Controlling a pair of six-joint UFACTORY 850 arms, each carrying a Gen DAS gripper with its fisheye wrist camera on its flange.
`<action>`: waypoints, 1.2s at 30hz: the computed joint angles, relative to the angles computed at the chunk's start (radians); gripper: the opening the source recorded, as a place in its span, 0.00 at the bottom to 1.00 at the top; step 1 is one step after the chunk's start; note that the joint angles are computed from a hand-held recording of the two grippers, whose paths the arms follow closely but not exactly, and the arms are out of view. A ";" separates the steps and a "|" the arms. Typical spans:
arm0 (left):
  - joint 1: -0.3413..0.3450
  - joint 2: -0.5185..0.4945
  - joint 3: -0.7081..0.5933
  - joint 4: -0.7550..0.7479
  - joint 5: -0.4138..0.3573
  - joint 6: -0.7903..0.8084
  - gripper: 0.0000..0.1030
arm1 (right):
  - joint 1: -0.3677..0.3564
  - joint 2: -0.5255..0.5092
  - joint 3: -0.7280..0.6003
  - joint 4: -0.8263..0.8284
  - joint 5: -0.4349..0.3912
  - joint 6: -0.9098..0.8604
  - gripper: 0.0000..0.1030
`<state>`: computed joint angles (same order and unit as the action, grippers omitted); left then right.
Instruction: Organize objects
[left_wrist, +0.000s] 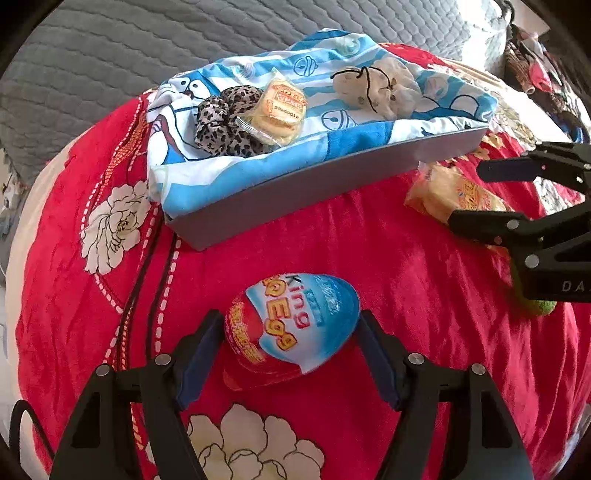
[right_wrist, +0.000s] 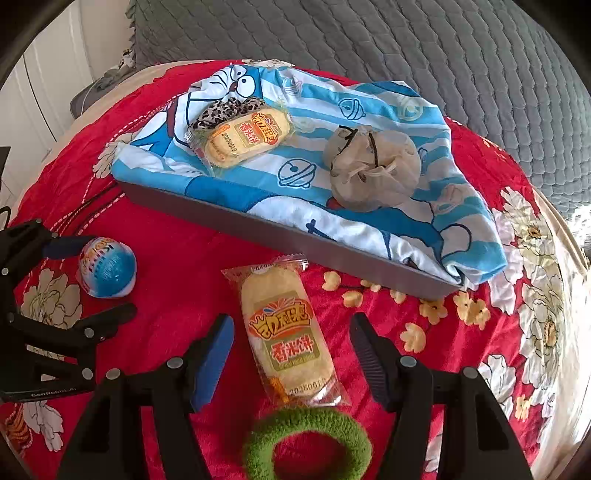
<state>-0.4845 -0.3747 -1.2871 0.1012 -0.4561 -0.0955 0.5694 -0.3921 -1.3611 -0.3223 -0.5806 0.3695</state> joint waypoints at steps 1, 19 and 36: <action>0.004 -0.003 -0.002 -0.027 -0.002 0.021 0.72 | 0.000 -0.003 -0.003 0.004 0.000 -0.003 0.63; 0.023 -0.011 -0.002 -0.155 0.022 0.160 0.69 | -0.015 -0.029 -0.009 0.084 0.037 -0.057 0.42; 0.027 0.007 -0.002 -0.208 0.028 0.194 0.66 | -0.016 -0.001 -0.005 0.141 0.073 -0.096 0.41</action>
<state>-0.4576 -0.3677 -1.2893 -0.1068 -0.4285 0.0981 0.5539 -0.3935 -1.3662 -0.1816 -0.5074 0.2733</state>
